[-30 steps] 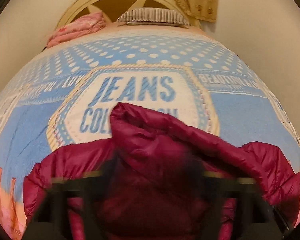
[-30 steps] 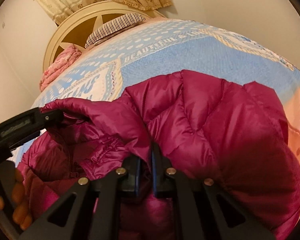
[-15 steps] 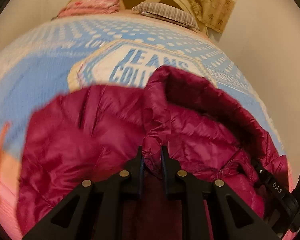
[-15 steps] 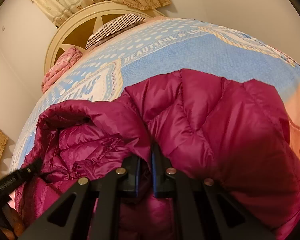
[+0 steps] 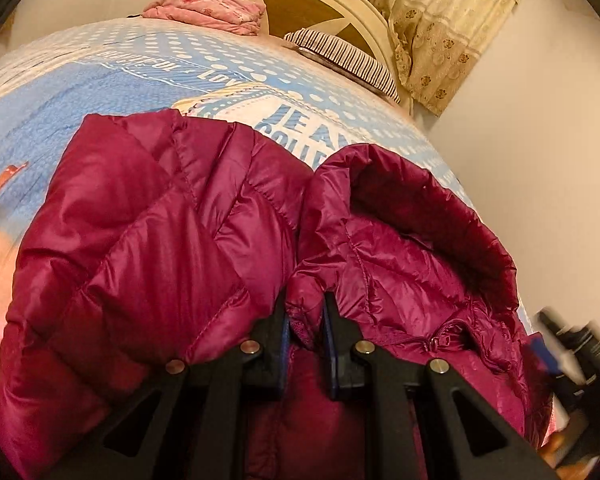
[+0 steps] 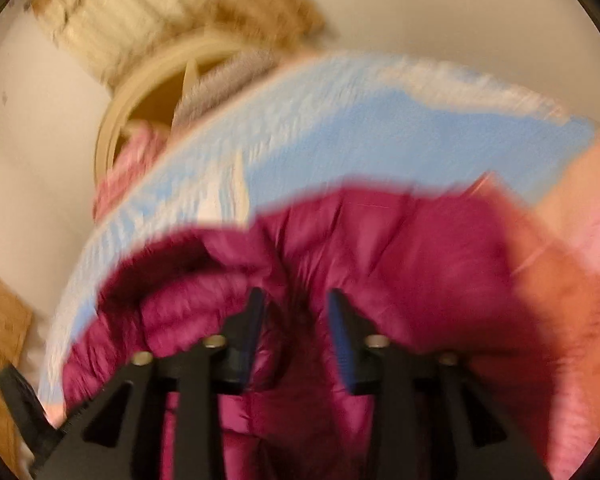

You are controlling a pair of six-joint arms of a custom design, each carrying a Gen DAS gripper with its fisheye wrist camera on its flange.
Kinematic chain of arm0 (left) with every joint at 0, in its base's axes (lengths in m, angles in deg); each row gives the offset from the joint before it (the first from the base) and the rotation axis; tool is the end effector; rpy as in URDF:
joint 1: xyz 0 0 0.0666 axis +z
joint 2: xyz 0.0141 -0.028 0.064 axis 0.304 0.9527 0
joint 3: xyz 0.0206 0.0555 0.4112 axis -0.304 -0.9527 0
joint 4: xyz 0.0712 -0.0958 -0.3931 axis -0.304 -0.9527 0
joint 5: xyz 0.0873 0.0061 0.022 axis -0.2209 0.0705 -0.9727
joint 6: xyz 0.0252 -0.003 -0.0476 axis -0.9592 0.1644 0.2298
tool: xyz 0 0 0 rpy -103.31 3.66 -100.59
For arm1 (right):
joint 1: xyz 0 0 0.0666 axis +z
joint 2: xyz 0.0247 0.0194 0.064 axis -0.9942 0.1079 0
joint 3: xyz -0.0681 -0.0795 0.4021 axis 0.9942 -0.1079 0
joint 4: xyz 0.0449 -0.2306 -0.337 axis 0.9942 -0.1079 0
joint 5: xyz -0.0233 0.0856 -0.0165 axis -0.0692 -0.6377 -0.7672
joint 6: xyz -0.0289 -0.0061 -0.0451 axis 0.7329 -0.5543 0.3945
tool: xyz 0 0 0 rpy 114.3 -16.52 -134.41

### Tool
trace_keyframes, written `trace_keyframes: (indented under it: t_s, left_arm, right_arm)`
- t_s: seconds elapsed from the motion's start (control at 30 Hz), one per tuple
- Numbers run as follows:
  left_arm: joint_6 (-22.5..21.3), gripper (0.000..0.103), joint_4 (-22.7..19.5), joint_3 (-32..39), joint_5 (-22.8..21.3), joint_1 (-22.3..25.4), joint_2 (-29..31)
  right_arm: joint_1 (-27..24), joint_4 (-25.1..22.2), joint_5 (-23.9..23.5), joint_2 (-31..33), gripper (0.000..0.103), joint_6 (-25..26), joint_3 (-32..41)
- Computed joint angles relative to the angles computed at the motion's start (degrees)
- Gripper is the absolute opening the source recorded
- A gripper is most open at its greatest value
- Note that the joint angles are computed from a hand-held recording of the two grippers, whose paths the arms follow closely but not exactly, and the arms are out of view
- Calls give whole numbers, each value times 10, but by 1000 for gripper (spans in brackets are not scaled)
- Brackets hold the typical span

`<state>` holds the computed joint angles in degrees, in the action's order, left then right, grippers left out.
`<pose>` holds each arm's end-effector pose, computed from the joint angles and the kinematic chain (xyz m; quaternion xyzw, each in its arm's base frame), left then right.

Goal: Fold large clothes
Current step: 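Fold the hem toward the collar with both grippers and lower it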

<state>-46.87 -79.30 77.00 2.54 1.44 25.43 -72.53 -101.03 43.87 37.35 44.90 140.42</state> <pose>0.6262 -0.1798 0.2602 -0.2149 0.8840 -0.1623 0.3822 0.6486 0.1340 0.2931 0.1128 0.8894 0.2135 0.3882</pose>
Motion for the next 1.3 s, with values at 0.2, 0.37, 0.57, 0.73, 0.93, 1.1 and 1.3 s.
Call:
trace_keyframes:
  t_s: [0.2, 0.37, 0.57, 0.73, 0.93, 1.1, 1.3]
  left_arm:
    - [-2, 16, 1, -3, -1, 1, -1]
    - [3, 16, 8, -8, 6, 3, -3]
    - [9, 17, 19, -12, 24, 10, -4]
    - [6, 17, 45, -33, 56, 16, -21]
    - [-97, 17, 12, -21, 9, 3, -67]
    - [-173, 17, -73, 128, -31, -2, -11]
    - [-214, 18, -242, 327, -71, -4, 128]
  right_arm:
    - [18, -104, 43, 56, 59, -1, 159]
    - [39, -274, 26, 184, 34, 1, 362]
    - [46, -364, -11, 189, 27, 65, 334]
    - [56, -216, 33, 116, 26, 145, 182]
    - [60, -170, 43, 108, 27, 170, 157]
    - [60, -160, 32, 110, 28, 161, 160]
    - [59, -150, 23, 108, 29, 159, 154]
